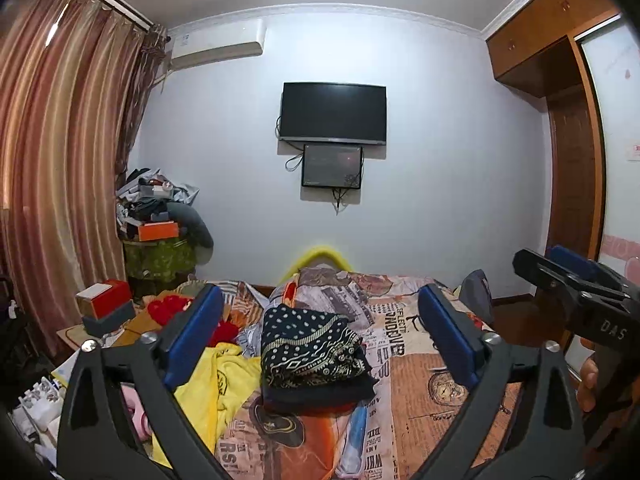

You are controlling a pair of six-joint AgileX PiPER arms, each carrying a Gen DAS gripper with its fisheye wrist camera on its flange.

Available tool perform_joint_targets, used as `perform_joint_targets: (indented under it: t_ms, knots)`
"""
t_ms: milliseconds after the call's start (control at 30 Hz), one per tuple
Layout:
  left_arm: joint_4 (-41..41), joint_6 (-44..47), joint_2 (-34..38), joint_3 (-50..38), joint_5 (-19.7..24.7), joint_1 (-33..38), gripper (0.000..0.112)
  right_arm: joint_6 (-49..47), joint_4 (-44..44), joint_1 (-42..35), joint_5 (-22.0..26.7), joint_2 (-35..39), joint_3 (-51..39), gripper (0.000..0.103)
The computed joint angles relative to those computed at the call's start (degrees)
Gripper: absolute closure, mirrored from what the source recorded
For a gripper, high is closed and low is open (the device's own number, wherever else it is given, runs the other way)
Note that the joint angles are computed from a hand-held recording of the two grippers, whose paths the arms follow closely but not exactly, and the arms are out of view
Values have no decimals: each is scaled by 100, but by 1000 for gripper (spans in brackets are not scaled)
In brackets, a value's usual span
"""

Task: Fold large clothes

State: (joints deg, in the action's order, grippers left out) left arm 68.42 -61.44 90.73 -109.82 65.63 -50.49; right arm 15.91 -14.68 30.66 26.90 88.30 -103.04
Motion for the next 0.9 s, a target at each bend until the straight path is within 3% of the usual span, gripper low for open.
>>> perform_joint_targets:
  t_ms: [100, 233, 433, 900]
  knots:
    - [-39, -99, -39, 122, 5, -3, 12, 318, -408, 74, 76, 89, -101, 0]
    - [-112, -84, -13, 127, 16, 70, 10, 168, -305, 110, 298, 180, -249, 0]
    - [-112, -143, -27, 239, 25, 71, 10, 353, -516, 123, 91, -30, 266, 0]
    - [-399, -127, 17, 364, -51, 300, 10, 70, -188, 88, 293, 2, 179, 0]
